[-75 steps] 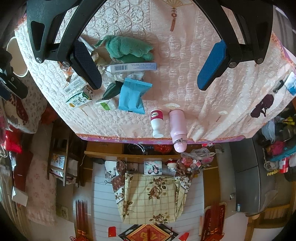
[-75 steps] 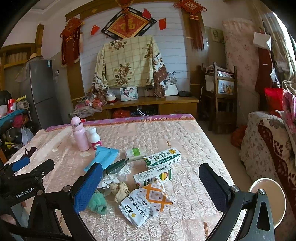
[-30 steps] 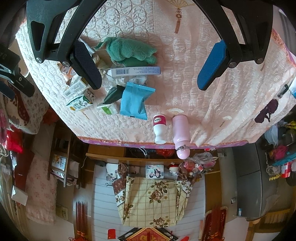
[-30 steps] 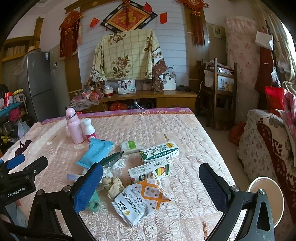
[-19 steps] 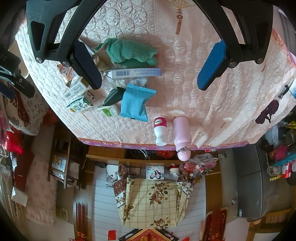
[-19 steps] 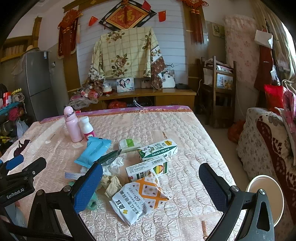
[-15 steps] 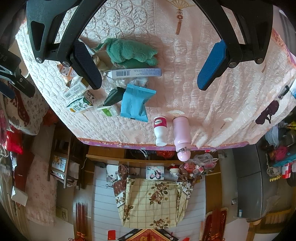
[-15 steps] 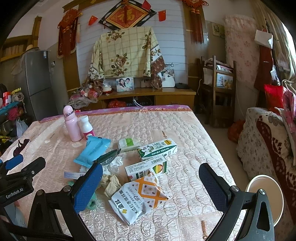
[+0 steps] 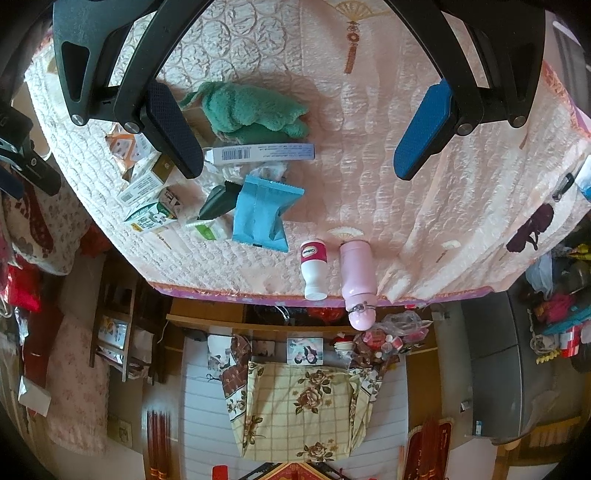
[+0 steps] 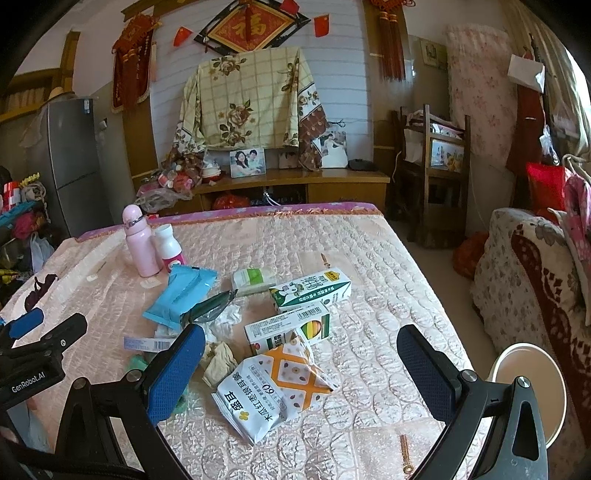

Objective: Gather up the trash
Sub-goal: 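Move both tools toward the green towel and orange-patterned snack bag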

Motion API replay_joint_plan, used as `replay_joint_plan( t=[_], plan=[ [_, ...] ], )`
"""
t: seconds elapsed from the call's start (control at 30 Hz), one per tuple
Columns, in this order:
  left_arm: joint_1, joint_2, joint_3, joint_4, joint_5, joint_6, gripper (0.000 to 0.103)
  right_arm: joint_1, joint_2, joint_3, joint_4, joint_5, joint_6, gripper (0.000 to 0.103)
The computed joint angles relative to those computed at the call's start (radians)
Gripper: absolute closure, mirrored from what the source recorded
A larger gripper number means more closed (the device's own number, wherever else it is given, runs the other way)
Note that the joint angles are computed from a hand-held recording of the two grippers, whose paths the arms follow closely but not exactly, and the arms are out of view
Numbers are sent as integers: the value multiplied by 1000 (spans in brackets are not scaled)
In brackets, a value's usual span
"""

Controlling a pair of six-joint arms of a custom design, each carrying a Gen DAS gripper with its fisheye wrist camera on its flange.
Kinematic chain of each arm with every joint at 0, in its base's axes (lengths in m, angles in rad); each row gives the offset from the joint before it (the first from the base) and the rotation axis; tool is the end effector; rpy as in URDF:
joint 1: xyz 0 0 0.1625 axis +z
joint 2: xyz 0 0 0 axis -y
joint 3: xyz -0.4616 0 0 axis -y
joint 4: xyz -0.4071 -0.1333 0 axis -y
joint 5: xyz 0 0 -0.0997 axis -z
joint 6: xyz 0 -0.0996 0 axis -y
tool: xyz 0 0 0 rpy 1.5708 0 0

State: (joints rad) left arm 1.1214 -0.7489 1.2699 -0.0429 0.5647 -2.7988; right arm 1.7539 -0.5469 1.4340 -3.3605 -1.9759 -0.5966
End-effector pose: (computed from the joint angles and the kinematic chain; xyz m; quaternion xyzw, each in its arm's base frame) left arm -0.1050 -0.7183 0.1611 0.0577 0.7873 -0.4765 0.3871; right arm 0.2354 -0.7548 0.1085 0.2539 -0.8487 0.3810 0.2649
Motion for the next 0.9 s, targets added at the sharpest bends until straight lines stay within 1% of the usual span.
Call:
replay_joint_plan(
  t=[0.67, 0.8, 0.9],
  plan=[
    [15, 9, -26, 51, -4, -33, 0, -6, 9, -10, 61, -33, 9, 0],
    [26, 12, -38, 97, 5, -60, 0, -10, 12, -14, 79, -47, 7, 0],
    [40, 14, -47, 153, 12, -81, 0, -14, 13, -18, 104, -57, 9, 0]
  ],
)
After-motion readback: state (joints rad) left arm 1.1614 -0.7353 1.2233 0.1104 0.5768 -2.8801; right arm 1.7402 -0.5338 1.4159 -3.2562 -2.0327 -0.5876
